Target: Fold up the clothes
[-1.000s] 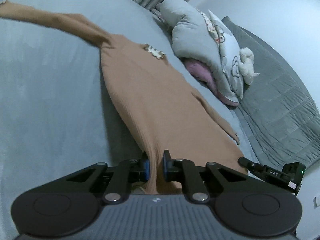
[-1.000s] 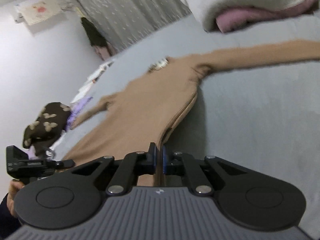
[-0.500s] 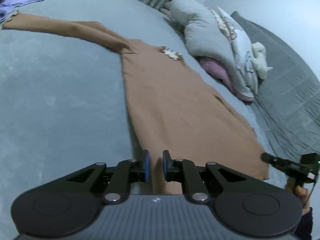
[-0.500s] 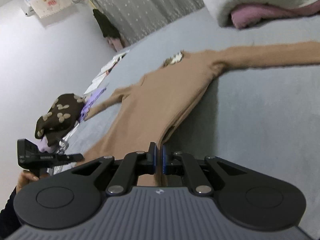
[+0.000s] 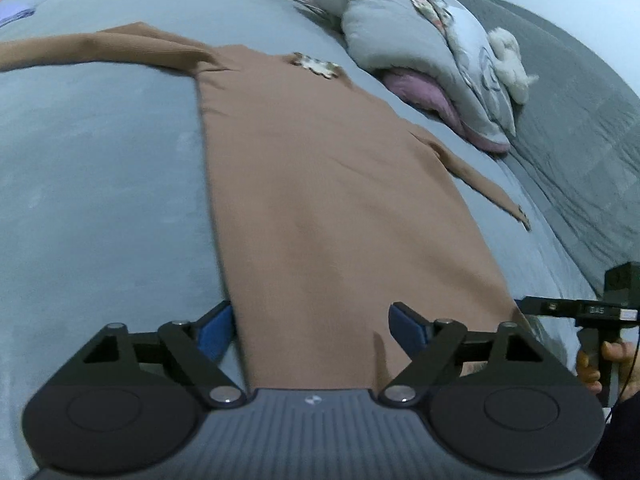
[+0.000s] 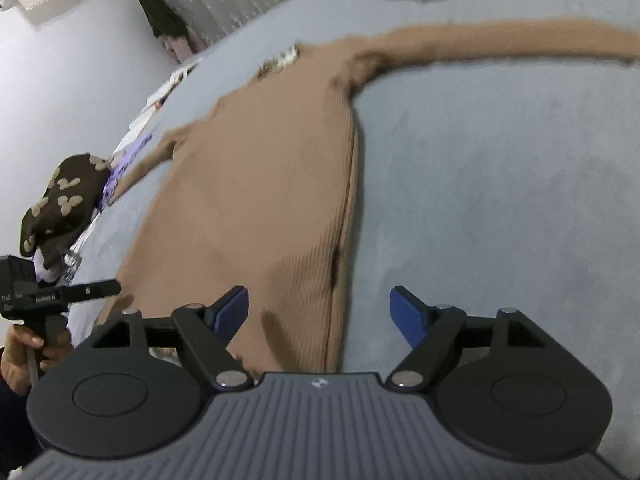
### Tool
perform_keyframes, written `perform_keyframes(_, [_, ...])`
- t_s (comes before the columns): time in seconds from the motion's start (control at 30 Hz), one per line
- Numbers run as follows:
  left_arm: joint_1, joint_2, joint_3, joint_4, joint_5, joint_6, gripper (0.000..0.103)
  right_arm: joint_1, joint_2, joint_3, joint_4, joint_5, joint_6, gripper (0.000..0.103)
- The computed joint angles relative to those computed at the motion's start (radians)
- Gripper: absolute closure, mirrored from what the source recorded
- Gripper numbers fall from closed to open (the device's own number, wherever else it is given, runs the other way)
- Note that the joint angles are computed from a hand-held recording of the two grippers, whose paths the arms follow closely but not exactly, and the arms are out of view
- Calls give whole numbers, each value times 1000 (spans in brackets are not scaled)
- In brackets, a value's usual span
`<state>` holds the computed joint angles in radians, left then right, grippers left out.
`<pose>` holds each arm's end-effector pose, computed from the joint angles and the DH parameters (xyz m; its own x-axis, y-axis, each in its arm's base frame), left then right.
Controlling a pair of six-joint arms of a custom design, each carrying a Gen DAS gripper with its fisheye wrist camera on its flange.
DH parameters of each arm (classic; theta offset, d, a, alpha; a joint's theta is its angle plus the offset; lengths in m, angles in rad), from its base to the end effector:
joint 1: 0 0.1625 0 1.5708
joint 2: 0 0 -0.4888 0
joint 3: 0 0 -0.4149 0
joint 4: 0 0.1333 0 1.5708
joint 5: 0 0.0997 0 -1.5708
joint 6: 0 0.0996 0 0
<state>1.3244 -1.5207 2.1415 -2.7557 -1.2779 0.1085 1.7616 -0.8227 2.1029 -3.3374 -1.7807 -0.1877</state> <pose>0.0359 -0.5217 0.3821 -0.9381 0.1721 -0.3005 0.3095 0.8057 -0.5051 0.2215 -0.5531 0.0838 -0.9303 -0.2502 0.2682 -0.3473 0.8360 -0.4249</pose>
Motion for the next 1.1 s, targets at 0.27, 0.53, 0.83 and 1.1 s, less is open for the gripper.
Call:
perform_keyframes(0.27, [-25,-11,10,23,36,-17,90,48,19,-13,-5,-74,-76,92])
perform_keyframes(0.53, [-60,-78,36,10,60,-5,92,165,34,1,-114,-239,-235,94])
perform_keyframes(0.83, [-91,-118,37,46,86,-14,95,194,-1,18,-159,-244,-286,98])
perform_keyframes(1.1, [-92,-94,33,-13,168,-23,70,236,95,-40,-292,-460,-432,74])
